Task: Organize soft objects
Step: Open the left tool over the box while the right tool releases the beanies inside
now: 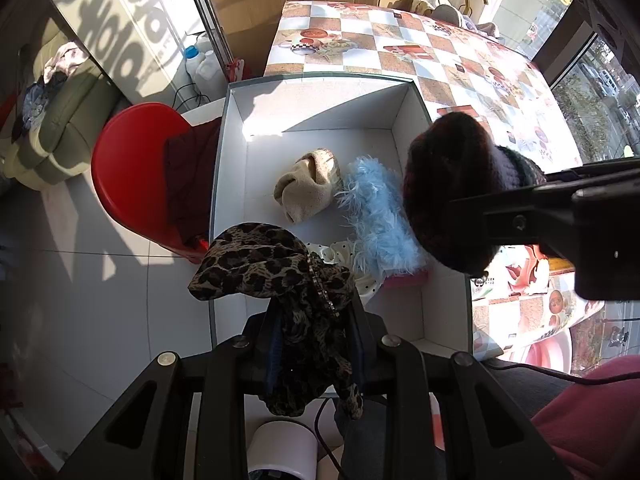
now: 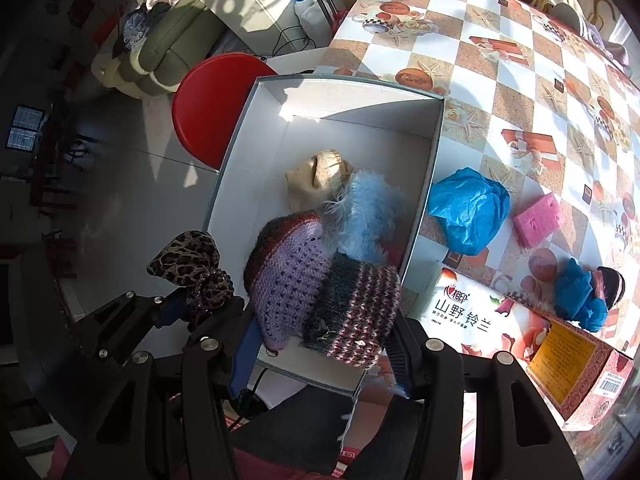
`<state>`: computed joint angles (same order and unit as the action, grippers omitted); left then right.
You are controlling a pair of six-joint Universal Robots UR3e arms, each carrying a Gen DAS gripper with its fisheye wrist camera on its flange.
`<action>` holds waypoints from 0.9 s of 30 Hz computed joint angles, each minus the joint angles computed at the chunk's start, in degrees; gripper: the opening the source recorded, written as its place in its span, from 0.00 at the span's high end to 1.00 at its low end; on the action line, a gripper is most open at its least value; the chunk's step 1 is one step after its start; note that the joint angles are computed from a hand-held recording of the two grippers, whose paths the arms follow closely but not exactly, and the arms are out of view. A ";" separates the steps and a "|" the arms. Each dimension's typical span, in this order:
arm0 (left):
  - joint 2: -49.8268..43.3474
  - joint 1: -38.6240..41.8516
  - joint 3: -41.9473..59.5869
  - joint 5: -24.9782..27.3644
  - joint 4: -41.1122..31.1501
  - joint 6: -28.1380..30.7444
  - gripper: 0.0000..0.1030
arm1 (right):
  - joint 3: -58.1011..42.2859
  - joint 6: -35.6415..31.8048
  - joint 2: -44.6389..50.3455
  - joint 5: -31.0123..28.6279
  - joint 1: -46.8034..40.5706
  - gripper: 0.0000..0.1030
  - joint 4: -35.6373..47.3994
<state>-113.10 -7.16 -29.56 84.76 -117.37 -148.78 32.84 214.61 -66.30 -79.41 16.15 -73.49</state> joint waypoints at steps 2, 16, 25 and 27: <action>-0.35 0.05 0.38 0.13 -0.23 -0.10 0.70 | -1.20 -0.15 0.90 0.00 0.04 0.45 0.37; -2.86 0.46 3.83 0.37 -2.07 -0.87 0.69 | -2.19 -0.74 2.00 0.31 -0.35 0.45 -0.31; -3.61 -0.17 5.41 0.06 -1.57 -1.10 0.35 | -0.10 -1.46 0.51 0.99 -1.30 0.24 -2.15; -4.30 0.13 6.63 -1.07 -1.78 -1.51 0.17 | 0.99 -0.68 -0.46 0.28 -1.50 0.14 -2.71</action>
